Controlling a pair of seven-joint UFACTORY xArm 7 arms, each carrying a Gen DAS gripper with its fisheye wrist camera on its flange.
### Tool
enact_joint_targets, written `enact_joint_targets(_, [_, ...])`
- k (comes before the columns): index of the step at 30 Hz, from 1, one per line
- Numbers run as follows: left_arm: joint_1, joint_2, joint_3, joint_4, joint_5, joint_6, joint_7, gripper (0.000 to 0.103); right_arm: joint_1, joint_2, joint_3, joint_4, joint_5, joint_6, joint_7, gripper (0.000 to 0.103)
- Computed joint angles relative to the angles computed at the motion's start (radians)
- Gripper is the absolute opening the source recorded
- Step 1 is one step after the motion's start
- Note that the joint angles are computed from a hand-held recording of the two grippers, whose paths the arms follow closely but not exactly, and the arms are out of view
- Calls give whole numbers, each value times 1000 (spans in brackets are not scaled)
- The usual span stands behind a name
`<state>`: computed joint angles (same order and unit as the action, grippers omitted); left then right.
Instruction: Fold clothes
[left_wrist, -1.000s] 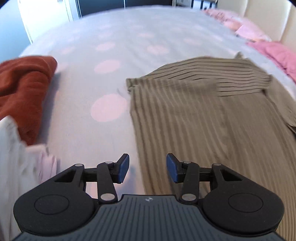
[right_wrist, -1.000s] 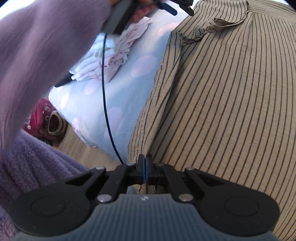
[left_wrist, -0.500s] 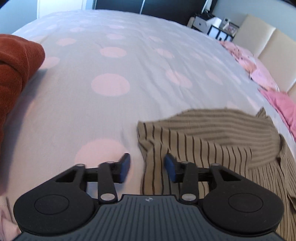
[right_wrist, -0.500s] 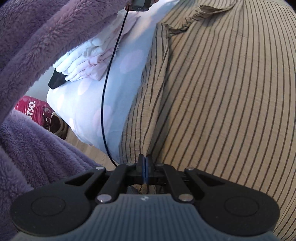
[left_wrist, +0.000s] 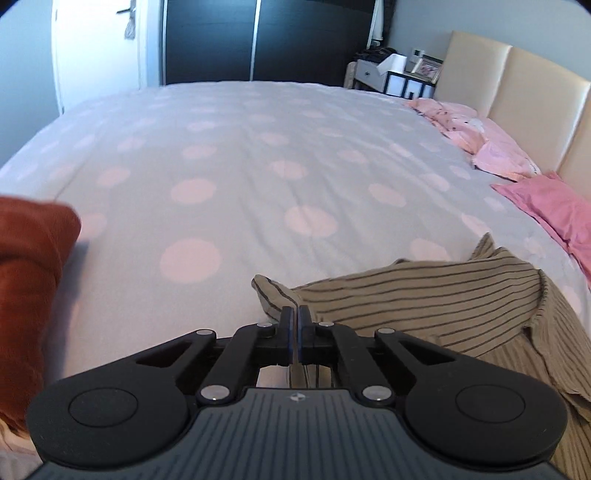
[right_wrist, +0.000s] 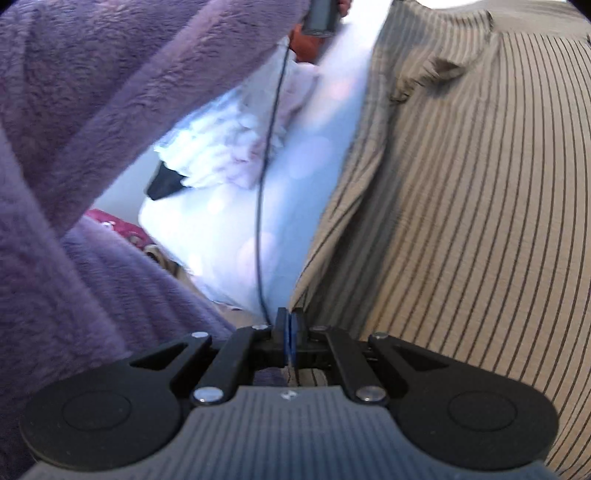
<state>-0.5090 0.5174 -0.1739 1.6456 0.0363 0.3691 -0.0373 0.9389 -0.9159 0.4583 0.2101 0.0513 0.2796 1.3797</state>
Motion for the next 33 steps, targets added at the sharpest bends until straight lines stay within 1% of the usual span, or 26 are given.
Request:
enact_joint_targets(4, [-86,15,42,87,88,69,-40,0,17,-122,34,-15,0,82,49,2])
enact_joint_targets(9, [-172,87,47,240,156,148,-57,0,73,-304,63,-38,7,240,113,2])
enact_joint_targets(11, [-206,130,46,321,173,200,-42,0,92,-365,79,-41,12,307,143,2])
enact_joint_targets(13, [-246,176,68,407,199,264,-42,0,115,-421,88,-54,22,360,171,2])
enact_joint_targets(15, [-276,222,99,489,223,338,-61,0,138,-457,94,-75,38,383,198,2])
enact_joint_targets(16, [-285,229,119,500,238,360,-79,1,147,-467,97,-90,46,381,213,2])
enact_joint_targets(18, [-294,220,153,479,275,380,-120,12,156,-461,96,-111,53,360,234,2])
enact_joint_targets(19, [-292,203,166,447,293,379,-147,22,162,-460,93,-121,54,349,244,2])
enact_joint_targets(20, [-284,182,175,408,304,375,-181,25,171,-462,90,-131,54,339,254,2])
enact_joint_targets(24, [-216,99,179,226,315,319,-335,28,179,-455,75,-138,24,320,251,2])
enact_joint_targets(27, [-126,48,134,96,257,268,-376,32,190,-456,65,-143,15,327,255,2])
enact_joint_targets(29, [-70,24,107,4,209,190,-396,33,186,-442,54,-143,11,317,250,2])
enact_joint_targets(31, [17,6,41,-92,84,58,-395,34,181,-424,42,-140,7,306,237,2])
enact_joint_targets(33, [93,4,-27,-158,-48,-57,-379,37,180,-415,31,-141,7,298,226,2])
